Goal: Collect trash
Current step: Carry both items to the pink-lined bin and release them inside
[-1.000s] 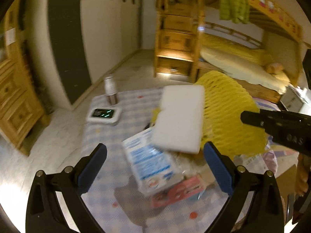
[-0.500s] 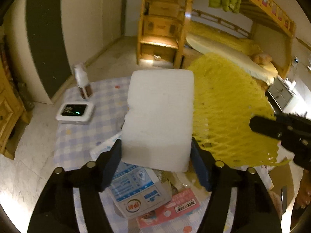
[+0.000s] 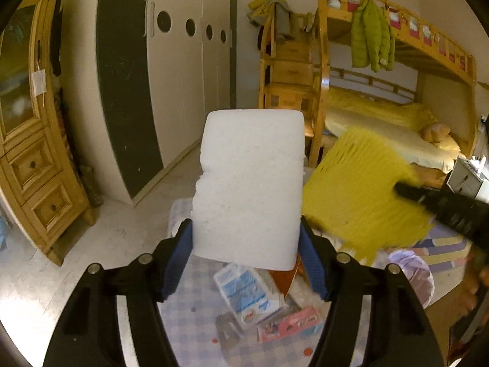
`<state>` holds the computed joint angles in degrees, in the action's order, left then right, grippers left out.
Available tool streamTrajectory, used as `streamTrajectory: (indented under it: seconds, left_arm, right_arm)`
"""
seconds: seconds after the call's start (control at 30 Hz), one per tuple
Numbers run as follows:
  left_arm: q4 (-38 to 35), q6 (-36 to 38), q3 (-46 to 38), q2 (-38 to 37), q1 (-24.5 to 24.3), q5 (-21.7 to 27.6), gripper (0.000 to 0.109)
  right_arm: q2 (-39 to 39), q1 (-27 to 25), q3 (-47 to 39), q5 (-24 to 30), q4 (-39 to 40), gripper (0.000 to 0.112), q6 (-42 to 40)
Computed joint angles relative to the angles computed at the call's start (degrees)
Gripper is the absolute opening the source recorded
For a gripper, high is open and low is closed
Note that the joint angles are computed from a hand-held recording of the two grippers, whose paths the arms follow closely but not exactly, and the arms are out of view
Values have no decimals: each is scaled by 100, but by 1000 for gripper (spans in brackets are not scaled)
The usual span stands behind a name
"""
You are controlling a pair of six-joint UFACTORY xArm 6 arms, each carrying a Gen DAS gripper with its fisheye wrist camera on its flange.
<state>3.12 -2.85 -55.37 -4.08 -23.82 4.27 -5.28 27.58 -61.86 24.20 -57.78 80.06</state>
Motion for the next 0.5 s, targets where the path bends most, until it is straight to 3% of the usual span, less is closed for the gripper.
streamTrajectory:
  seconds: [0.17, 0.37, 0.5]
  left_arm:
    - [501, -346, 456, -333, -169, 17, 65]
    - [334, -257, 968, -514, -728, -244, 65]
    - [1469, -1333, 798, -92, -1126, -497, 65]
  right_arm:
    - [-879, 235, 639, 615, -455, 11, 305]
    - [-2115, 483, 1842, 1385, -401, 11, 694]
    - [-2978, 634, 2719, 2009, -124, 12, 960]
